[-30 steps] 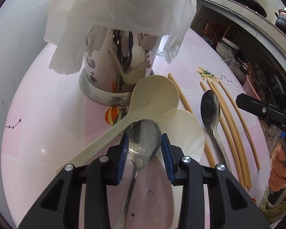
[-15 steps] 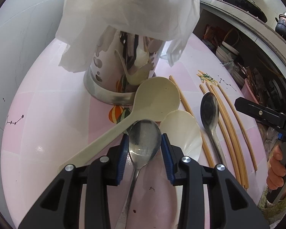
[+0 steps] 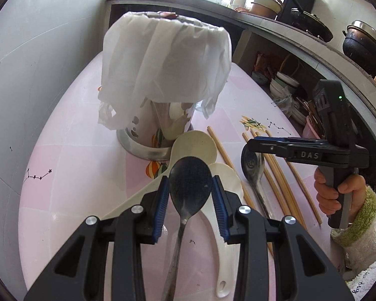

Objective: Organize utensils
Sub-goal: 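Lift the metal spoon with the left tool while the right tool grasps another spoon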

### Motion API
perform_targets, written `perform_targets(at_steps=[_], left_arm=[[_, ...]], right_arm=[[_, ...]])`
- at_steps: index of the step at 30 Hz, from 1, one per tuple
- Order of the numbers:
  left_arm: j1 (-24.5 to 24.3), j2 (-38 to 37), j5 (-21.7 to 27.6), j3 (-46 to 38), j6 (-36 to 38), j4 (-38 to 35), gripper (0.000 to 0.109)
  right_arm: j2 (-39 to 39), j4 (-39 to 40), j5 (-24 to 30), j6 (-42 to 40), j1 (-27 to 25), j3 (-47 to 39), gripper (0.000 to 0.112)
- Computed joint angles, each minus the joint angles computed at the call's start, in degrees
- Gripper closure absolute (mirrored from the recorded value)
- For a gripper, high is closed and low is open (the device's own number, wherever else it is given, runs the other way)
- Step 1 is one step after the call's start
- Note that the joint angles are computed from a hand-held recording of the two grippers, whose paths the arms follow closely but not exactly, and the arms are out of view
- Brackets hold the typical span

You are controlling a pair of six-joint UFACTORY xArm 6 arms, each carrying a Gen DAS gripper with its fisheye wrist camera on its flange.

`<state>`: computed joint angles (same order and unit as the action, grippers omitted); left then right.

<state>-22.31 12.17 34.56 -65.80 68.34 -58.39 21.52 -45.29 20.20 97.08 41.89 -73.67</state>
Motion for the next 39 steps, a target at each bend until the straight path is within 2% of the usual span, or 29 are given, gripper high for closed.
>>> perform_targets(at_steps=[2, 6, 8, 11, 13, 17, 21, 26, 29, 39], left_arm=[[0.34, -0.67, 0.54, 0.19, 0.85, -1.08, 0.092], [0.77, -1.35, 0.74, 0.43, 2.38, -3.08, 0.092], [0.88, -1.07, 0.79, 0.38, 2.67, -2.82, 0.092], [0.94, -0.48, 0.69, 0.48, 1.56, -0.79, 0.092], [1.12, -0.24, 0.65, 0.76, 1.57, -0.34, 0.092], [0.35, 0.5, -2.08, 1.43, 2.58, 1.09, 0.092], [-0.14, 1.36, -3.38, 2.11, 1.25, 5.28, 0.092], [-1.16, 0.68, -6.64, 4.99, 1.29, 11.14, 0.092], [-1.09, 0.54, -5.98, 5.61, -0.26, 14.47, 0.092], [-2.0, -1.68, -8.73, 8.83, -2.63, 18.34, 0.094]], right_arm=[[0.57, 3.37, -0.54, -4.22, -0.23, -0.17, 0.086], [1.18, 7.45, 0.19, -8.58, -0.22, -0.73, 0.095], [1.27, 8.6, 0.84, -9.4, -0.17, -0.89, 0.095], [0.93, 7.53, 1.81, -8.6, 0.17, -1.11, 0.096], [0.95, 7.34, 3.2, -8.48, 0.55, -1.65, 0.102], [1.13, 7.08, 5.29, -7.36, 1.33, -2.56, 0.107], [0.66, 4.97, 8.16, -4.67, 2.58, -3.08, 0.11], [-1.78, -0.06, 8.31, 1.99, 3.44, -0.83, 0.111], [-3.92, -3.2, 9.03, 5.93, 4.17, 0.93, 0.111], [-10.78, -9.45, 15.36, 15.4, 9.01, 5.37, 0.11]])
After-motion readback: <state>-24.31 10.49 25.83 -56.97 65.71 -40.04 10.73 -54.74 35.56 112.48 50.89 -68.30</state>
